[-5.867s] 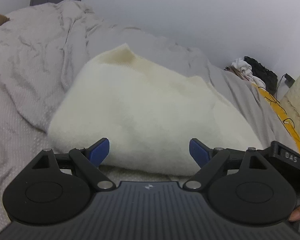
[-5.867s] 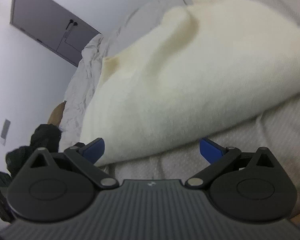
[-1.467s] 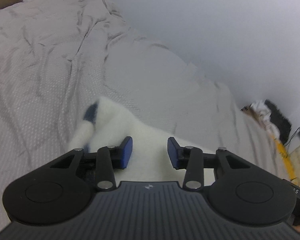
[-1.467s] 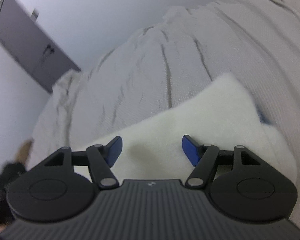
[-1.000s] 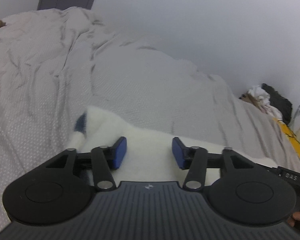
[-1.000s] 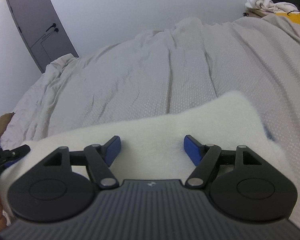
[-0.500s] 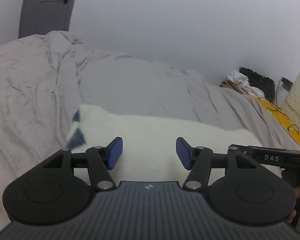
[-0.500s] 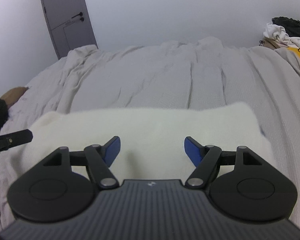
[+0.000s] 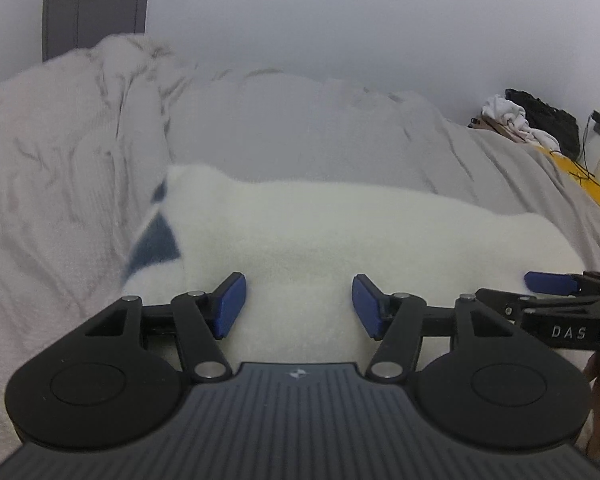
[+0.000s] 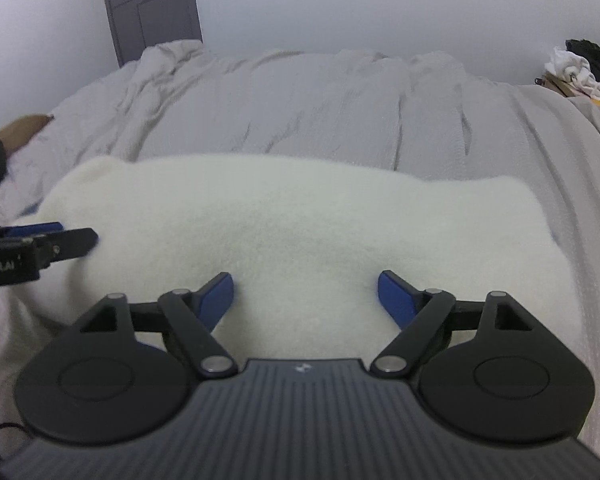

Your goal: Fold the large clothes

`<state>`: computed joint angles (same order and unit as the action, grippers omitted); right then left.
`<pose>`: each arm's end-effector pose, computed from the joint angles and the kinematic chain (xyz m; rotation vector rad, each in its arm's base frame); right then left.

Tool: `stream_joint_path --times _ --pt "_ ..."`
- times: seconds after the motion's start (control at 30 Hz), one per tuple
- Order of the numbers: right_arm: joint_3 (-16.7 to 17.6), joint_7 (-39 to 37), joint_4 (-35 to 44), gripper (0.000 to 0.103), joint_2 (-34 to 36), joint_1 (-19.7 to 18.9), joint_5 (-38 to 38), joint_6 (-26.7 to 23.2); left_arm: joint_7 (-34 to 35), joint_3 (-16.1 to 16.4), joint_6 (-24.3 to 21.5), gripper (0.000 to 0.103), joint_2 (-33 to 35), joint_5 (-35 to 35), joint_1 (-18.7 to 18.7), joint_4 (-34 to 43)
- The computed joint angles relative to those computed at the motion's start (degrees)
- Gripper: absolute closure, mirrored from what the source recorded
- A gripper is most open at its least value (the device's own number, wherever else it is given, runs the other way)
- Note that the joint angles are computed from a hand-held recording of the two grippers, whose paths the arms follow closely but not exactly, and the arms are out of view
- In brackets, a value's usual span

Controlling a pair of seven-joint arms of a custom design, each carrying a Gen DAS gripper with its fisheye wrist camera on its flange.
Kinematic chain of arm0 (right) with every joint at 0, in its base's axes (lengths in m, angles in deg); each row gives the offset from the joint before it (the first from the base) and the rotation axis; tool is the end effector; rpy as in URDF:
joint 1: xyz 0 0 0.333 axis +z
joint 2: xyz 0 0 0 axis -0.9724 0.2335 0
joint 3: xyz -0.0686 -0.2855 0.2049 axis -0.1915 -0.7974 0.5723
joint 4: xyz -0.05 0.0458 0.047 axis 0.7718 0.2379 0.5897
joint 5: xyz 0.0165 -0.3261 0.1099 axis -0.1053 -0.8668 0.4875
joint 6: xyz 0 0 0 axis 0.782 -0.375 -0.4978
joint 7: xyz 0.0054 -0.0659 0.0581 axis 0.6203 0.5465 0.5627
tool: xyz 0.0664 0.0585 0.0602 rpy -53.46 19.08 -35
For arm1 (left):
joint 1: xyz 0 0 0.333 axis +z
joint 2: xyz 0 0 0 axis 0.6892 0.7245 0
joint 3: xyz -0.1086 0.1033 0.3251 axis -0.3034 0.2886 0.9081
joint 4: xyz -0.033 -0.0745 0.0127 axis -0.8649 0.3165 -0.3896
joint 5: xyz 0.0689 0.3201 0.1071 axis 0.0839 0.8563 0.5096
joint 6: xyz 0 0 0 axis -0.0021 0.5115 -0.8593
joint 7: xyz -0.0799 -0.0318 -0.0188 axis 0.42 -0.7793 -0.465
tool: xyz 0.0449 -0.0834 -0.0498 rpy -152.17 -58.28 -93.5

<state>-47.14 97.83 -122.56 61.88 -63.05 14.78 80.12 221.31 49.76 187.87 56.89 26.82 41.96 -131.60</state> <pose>0.5560 0.1525 0.5186 -1.3800 2.0194 -0.9007 0.7072 -0.1703 0.4972 -1.2988 2.2753 -1.1736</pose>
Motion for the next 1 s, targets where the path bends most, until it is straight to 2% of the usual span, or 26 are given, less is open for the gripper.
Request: stream_joint_path --times 0.13,0.27,0.33,0.57,0.73,0.87,0.9,1.0 --pt "-0.45 1.14 1.15 0.015 1.21 0.11 -0.58 0.24 -1.11 0.7 0.33 0.038 1.48 1.38 -0.91 1.76" --pt "-0.68 4.49 0.7 0.016 0.6 0.51 -2.44 0.42 0.31 -1.15 1.21 0.036 1.76 0.23 0.33 1.58" --pt "-0.47 5.51 0.28 0.016 -0.09 0.46 -2.42 0.52 1.9 -2.88 1.58 0.035 1.51 -1.97 1.77 1.09" --pt "0.69 14.49 -4.21 0.018 -4.6 -0.49 -4.38 5.3 5.05 -5.41 2.06 0.03 -4.09 -11.56 5.41 -5.2" --pt "1.79 21.2 -7.36 0.018 -6.9 -1.71 -4.54 8.93 8.77 -5.62 -0.36 0.03 -8.73 -20.6 6.64 -9.27" --pt "2.26 22.84 -8.22 0.014 -7.23 -2.54 -3.98 10.23 6.64 -3.02 -3.7 0.029 -11.18 -23.96 5.54 -11.64" --pt "2.25 23.34 -8.34 0.009 -7.22 -2.76 -3.81 10.78 4.95 -2.03 -4.39 0.029 -11.63 -24.48 5.06 -12.28" --pt "1.84 27.35 -8.95 0.009 -7.23 -3.73 -4.92 13.54 -0.77 0.81 -8.9 0.026 -11.89 -25.34 4.41 -13.04"
